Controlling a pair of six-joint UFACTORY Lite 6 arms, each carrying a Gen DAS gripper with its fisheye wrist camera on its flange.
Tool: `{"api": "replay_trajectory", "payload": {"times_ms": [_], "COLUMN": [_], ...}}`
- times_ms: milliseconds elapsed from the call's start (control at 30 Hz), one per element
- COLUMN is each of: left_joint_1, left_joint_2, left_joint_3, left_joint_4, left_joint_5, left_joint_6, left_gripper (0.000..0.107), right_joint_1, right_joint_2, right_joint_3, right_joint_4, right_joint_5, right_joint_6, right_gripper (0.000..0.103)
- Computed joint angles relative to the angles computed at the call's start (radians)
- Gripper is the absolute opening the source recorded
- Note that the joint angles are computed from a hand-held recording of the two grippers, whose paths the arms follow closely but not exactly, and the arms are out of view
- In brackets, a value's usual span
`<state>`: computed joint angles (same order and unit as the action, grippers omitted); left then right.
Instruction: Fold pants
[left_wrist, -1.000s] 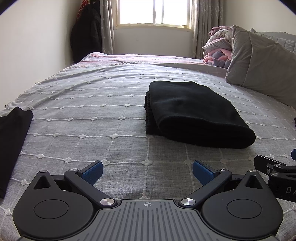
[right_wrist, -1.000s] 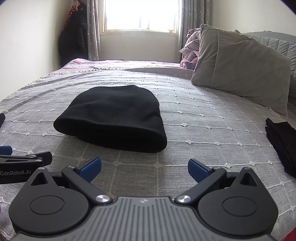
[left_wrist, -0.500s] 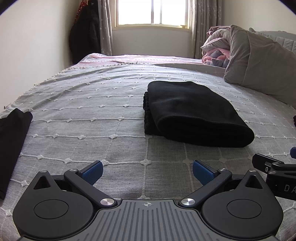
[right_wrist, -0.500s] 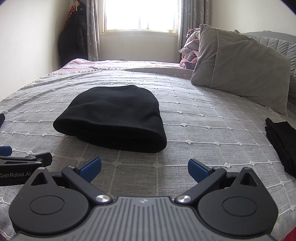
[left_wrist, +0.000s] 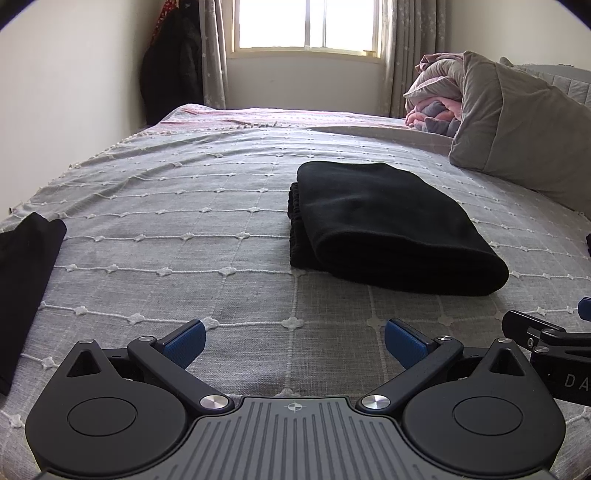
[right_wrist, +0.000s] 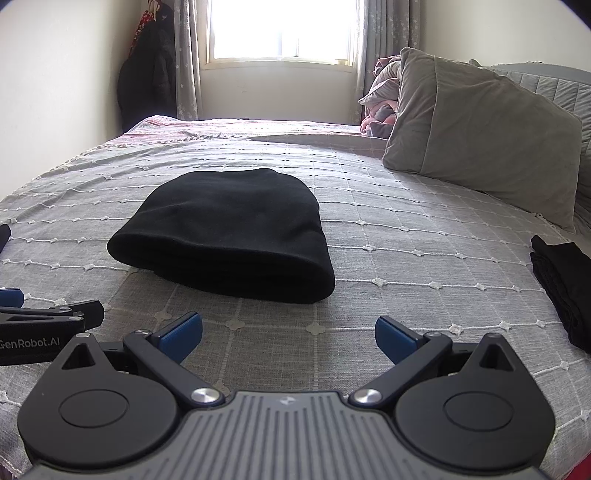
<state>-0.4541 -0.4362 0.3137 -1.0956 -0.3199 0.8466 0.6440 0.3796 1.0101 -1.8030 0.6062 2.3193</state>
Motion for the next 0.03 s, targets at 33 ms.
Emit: {"api": "replay_trajectory", "payload": {"times_ms": [33], "left_joint_1": [0.000], "left_joint_2": [-0.002], "left_joint_3": [-0.001], "left_joint_4": [0.000], "left_joint_5": [0.003], "left_joint_6": [0.001], "left_gripper": [0.103], "right_joint_1": [0.000], "right_joint_2": [0.000], "right_joint_3": [0.000], "right_joint_4": [-0.001], "right_joint_5": [0.000], "right_joint_6": [0.001], "right_gripper": [0.090]}}
